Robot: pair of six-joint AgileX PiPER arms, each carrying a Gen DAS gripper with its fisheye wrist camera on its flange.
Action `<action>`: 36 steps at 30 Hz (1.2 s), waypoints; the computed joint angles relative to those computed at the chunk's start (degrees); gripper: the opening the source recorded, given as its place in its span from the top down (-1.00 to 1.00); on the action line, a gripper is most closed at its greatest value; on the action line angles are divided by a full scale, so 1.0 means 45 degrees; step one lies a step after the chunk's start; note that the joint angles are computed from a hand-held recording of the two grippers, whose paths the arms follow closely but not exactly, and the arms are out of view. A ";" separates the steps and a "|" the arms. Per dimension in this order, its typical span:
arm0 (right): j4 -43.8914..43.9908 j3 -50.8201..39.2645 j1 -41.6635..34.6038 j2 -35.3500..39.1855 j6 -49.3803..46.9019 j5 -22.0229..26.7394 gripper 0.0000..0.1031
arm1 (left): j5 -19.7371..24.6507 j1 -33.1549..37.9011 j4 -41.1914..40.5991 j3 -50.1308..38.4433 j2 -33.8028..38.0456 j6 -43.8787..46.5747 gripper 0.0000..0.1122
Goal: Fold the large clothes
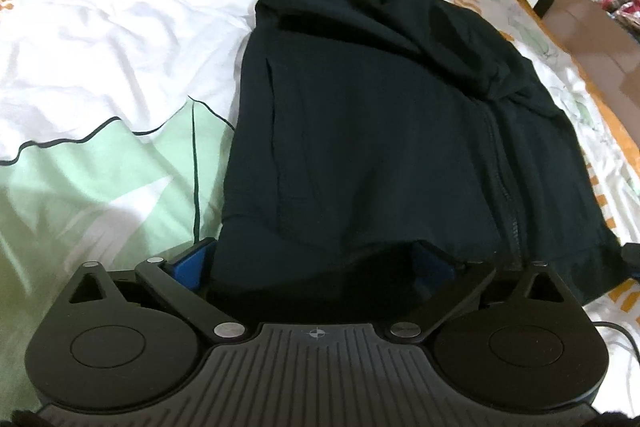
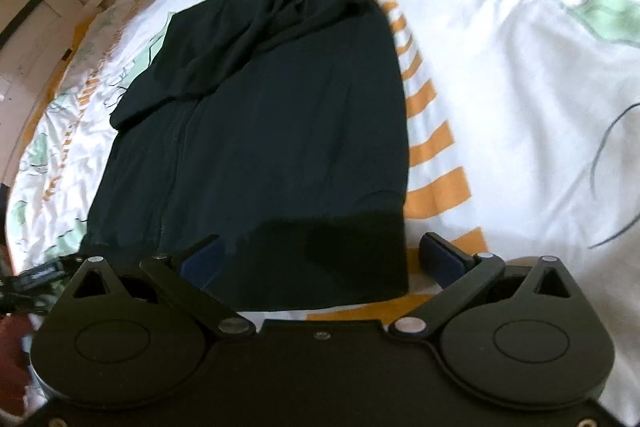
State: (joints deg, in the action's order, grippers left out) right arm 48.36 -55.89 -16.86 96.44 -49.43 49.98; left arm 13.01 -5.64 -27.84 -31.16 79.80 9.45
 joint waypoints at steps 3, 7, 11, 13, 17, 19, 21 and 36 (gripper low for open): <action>0.0320 -0.0207 -0.0124 0.0438 -0.0138 0.0374 -1.00 | -0.0135 -0.0011 -0.0673 0.0171 -0.0046 0.0560 -0.83; 0.0716 -0.0417 -0.0250 0.0938 -0.0469 0.0819 -1.00 | -0.0197 -0.0009 -0.0922 0.0206 -0.0028 0.0741 -0.83; 0.1048 -0.0603 -0.0340 0.1291 -0.0727 0.1131 -1.00 | -0.0267 -0.0076 -0.0840 0.0253 -0.0083 0.0587 -0.83; 0.1133 -0.0555 -0.0335 0.1279 -0.0845 0.1174 -1.00 | -0.0249 -0.0073 -0.0996 0.0312 -0.0197 0.0667 -0.82; 0.1277 -0.0450 -0.0392 0.1212 -0.1082 0.1254 -1.00 | 0.0006 -0.0093 -0.1399 0.0427 -0.0620 0.0919 -0.61; 0.1282 -0.0423 -0.0414 0.1176 -0.1185 0.1345 -1.00 | 0.0014 -0.0306 -0.0819 0.0540 -0.0911 0.0234 -0.45; 0.1257 -0.0373 -0.0424 0.1106 -0.1266 0.1384 -1.00 | 0.0032 -0.0428 -0.0552 0.0645 -0.1126 -0.0128 -0.33; 0.1573 0.0179 -0.0793 0.0762 -0.0816 0.0662 0.53 | -0.0977 -0.0302 -0.1752 0.1329 -0.2005 0.0136 0.76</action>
